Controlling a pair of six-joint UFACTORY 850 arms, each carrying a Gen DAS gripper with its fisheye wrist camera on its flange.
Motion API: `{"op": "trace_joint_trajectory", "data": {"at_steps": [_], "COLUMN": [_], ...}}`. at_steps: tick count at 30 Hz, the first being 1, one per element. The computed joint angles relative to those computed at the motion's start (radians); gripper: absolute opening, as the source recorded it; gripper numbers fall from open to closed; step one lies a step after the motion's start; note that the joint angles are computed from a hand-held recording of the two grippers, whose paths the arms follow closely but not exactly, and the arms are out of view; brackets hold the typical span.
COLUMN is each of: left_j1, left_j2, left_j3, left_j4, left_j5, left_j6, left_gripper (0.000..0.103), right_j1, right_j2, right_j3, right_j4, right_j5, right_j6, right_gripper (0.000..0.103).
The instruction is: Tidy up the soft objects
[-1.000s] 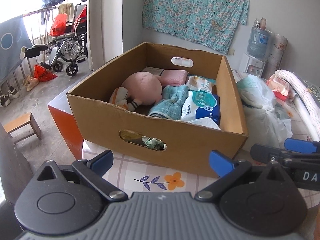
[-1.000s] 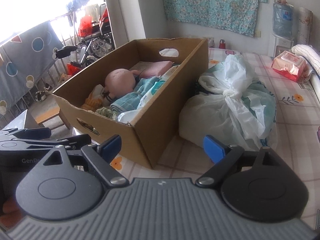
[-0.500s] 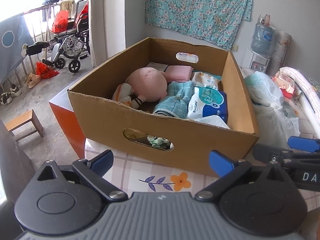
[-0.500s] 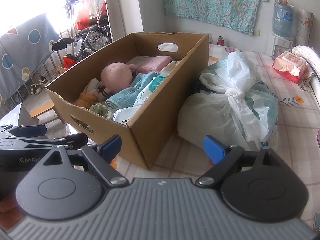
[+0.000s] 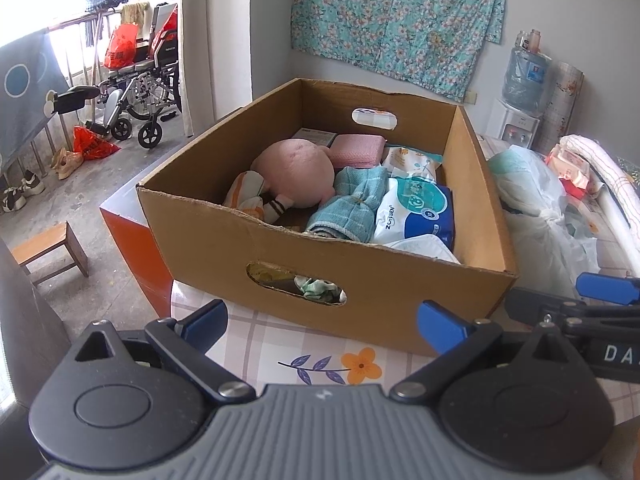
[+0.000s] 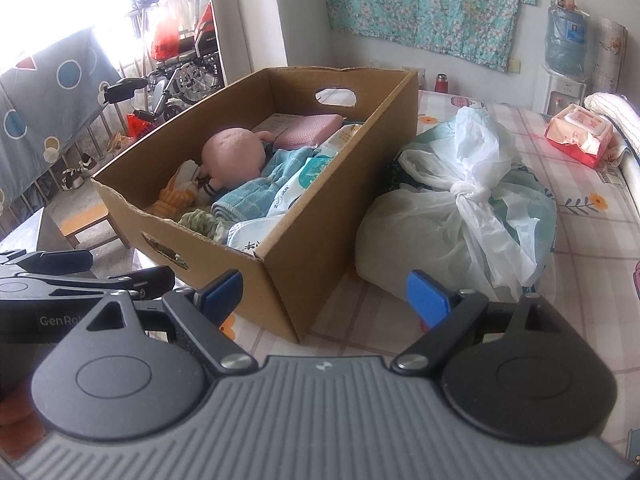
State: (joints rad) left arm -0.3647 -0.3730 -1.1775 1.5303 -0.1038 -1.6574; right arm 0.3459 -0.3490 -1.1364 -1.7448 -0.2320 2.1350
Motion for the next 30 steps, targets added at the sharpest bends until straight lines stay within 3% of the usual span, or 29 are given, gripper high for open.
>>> {"op": "trace_joint_trajectory", "data": {"at_steps": [30], "left_j1": [-0.004], "left_j2": [0.007], "left_j3": [-0.007], "left_j4": [-0.095], "left_j5": [-0.013], "left_j6": [0.109], "left_gripper": [0.1], "right_j1": [0.0], "right_j2": [0.008], "right_j3": [0.008], "right_j4": [0.002], "right_j5": [-0.001], "right_j6": [0.031], "right_gripper": [0.089]}}
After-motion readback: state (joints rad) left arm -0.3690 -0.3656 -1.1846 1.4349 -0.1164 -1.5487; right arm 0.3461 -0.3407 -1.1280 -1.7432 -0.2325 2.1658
